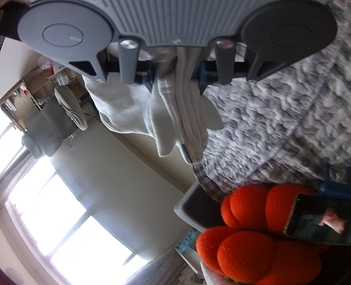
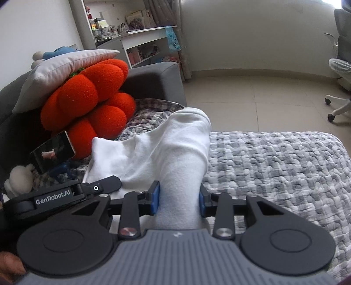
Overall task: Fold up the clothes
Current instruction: 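Lift the white shirt bundle with both grippers and carry it toward the sofa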
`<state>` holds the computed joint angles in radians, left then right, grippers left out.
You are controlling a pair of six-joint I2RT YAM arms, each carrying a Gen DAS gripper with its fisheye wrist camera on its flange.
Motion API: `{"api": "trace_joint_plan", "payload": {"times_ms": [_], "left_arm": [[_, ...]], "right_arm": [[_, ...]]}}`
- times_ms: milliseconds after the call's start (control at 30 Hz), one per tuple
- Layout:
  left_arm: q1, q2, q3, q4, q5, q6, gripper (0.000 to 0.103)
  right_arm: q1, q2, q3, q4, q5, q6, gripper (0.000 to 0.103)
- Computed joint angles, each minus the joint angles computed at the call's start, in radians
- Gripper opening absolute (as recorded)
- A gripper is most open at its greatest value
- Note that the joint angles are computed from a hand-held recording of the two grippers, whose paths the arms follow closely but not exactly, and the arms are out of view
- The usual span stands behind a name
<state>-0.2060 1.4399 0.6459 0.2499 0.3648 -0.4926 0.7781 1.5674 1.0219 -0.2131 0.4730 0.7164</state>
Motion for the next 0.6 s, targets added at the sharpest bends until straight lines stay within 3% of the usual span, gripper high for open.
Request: {"api": "trace_joint_plan", "payload": {"times_ms": [333,600], "left_arm": [[0.195,-0.163,-0.092,-0.050,0.037,0.034,0.036],[0.582,-0.394,-0.225,-0.160,0.168,0.119,0.036]], "right_arm": [[0.068,0.157,0.183,-0.008,-0.028,-0.035,0.038],[0.163,0.391,0.469,-0.009,-0.122,-0.155,0.037]]}}
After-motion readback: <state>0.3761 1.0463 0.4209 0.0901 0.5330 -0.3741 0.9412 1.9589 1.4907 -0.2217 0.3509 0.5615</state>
